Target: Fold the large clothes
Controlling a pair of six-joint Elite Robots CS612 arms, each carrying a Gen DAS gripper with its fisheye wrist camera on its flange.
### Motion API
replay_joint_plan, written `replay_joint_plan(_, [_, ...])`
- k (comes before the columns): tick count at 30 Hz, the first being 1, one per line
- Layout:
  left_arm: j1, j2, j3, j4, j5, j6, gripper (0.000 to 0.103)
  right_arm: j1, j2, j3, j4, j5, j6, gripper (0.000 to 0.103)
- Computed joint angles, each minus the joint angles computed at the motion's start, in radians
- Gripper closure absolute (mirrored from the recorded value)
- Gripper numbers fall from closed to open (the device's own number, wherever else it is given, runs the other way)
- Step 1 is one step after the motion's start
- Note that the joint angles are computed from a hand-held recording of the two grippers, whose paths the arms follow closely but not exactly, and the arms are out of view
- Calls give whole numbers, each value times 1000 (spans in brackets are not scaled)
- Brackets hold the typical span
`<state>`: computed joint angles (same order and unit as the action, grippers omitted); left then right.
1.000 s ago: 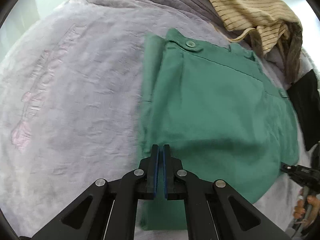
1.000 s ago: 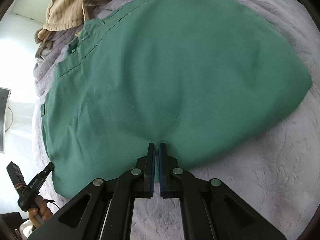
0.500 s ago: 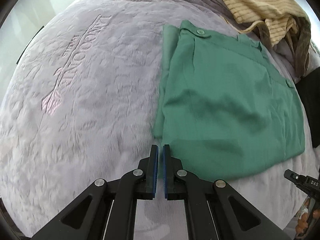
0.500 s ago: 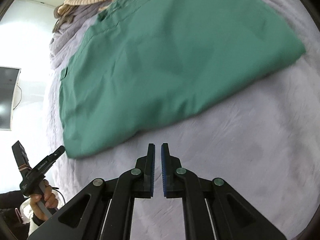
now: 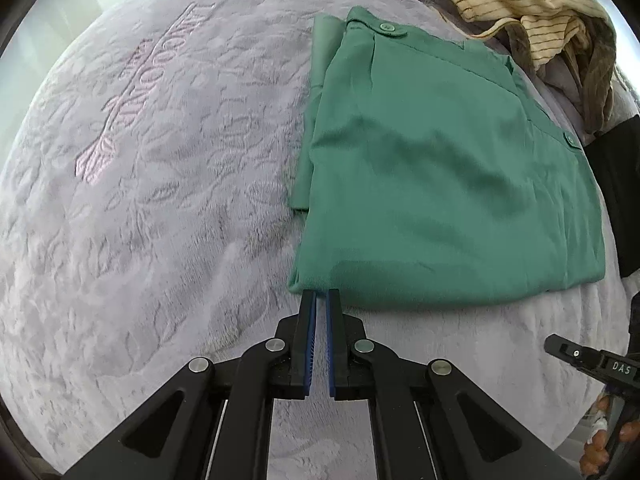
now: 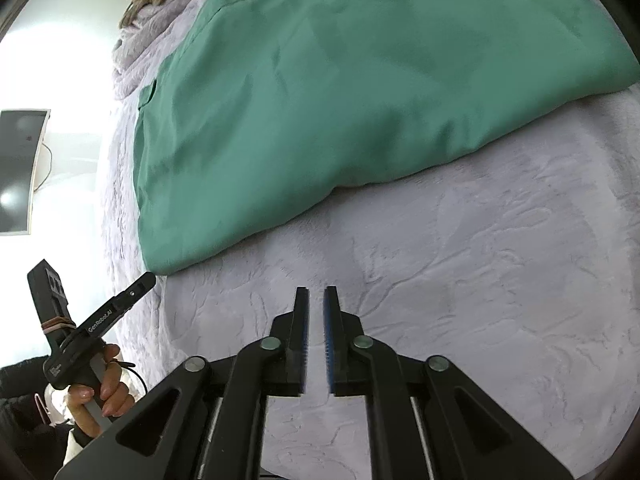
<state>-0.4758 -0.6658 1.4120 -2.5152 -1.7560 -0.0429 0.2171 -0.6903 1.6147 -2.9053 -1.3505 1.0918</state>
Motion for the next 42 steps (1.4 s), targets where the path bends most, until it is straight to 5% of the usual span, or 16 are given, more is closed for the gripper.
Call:
replay_joint_plan(1, [2, 0, 1, 3, -5, -2, 94, 1, 2, -4, 5, -1, 0, 56])
replay_joint_plan(2, [4, -2, 6, 3, -9, -5, 46, 4, 3, -9, 10, -9, 2, 38])
replay_joint_plan(3, [5, -4, 8, 6, -4, -13, 9, 8, 5, -14, 9, -22, 2, 36])
replay_joint_plan(4, [4, -9, 19, -18, 9, -24, 3, 10, 6, -20, 13, -23, -3, 36])
replay_joint_plan(13, [4, 0, 12, -26, 27, -30, 1, 12, 38, -79, 21, 3, -20, 32])
replay_joint_plan(19, [5, 9, -3, -9, 47, -30, 1, 12, 75, -105, -84, 34, 16, 27])
replay_joint_plan(21, [9, 13, -9, 4, 34, -31, 1, 11, 93, -113, -142, 50, 46, 17])
replay_joint_plan(31, [15, 17, -7, 0, 28, -62, 1, 3, 174, -169, -321, 118, 208, 17])
replay_joint_plan(42, [42, 18, -15, -13, -37, -50, 1, 11, 226, -227, -385, 116, 247, 16])
